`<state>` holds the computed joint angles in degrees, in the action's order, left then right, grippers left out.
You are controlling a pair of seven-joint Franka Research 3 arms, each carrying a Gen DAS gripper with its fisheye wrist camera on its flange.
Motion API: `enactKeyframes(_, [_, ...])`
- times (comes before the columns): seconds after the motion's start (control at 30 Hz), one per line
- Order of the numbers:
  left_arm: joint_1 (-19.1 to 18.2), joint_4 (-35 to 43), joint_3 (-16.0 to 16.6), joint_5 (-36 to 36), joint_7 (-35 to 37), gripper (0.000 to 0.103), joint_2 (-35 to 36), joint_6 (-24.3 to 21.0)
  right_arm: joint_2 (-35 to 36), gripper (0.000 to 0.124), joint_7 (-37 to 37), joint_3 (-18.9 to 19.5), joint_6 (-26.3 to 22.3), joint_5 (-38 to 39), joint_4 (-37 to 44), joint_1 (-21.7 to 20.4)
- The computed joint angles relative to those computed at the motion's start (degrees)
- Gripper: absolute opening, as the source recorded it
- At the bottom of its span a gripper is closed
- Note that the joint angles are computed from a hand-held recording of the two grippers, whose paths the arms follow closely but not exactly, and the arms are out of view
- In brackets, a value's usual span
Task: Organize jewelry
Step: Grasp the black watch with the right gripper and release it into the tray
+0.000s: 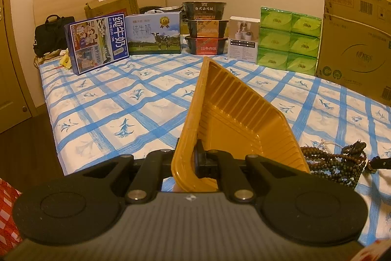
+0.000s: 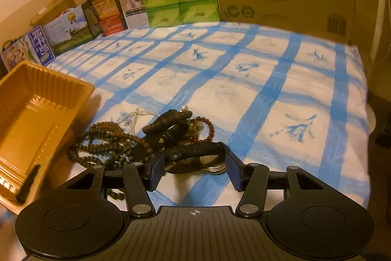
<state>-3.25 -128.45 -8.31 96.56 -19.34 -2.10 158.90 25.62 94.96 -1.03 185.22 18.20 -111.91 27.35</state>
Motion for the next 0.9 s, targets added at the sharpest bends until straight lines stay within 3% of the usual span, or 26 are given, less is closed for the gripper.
enactKeyframes(0.07, [-0.01, 0.04, 0.02, 0.07, 0.06, 0.006, 0.08, -0.02, -0.18, 0.057, -0.77, 1.33, -0.77, 1.21, 0.31, -0.69])
enactKeyframes(0.17, [0.02, 0.11, 0.08, 0.11, -0.02, 0.006, 0.15, 0.11, 1.40, 0.061, 2.25, -6.20, -2.62, -1.91, 2.39, 6.32])
enactKeyframes(0.3, [-0.01, 0.13, 0.08, 0.15, 0.06, 0.006, 0.15, 0.10, 3.33, 0.061, 7.13, -11.34, -5.14, -3.87, 4.37, 10.18])
enactKeyframes(0.43, [-0.07, 0.15, 0.04, -0.12, 0.22, 0.006, 0.17, -0.05, 2.64, 0.061, 8.68, -10.44, -3.91, -5.76, 3.14, 8.92])
enactKeyframes(0.57, [-0.07, 0.16, 0.05, -0.13, 0.36, 0.006, 0.16, -0.05, 1.79, 0.045, 7.98, -8.81, -2.10, -6.09, 1.95, 7.39])
enactKeyframes(0.7, [-0.16, 0.21, -0.01, 0.07, 0.27, 0.006, 0.30, -0.20, 1.68, 0.017, 7.07, -8.64, -1.32, -5.57, 1.89, 7.42])
enactKeyframes(0.9, [-0.22, 0.20, 0.00, -0.07, 0.30, 0.006, 0.30, -0.19, 0.95, 0.010, 5.37, -6.93, 0.07, -4.21, 1.12, 5.94])
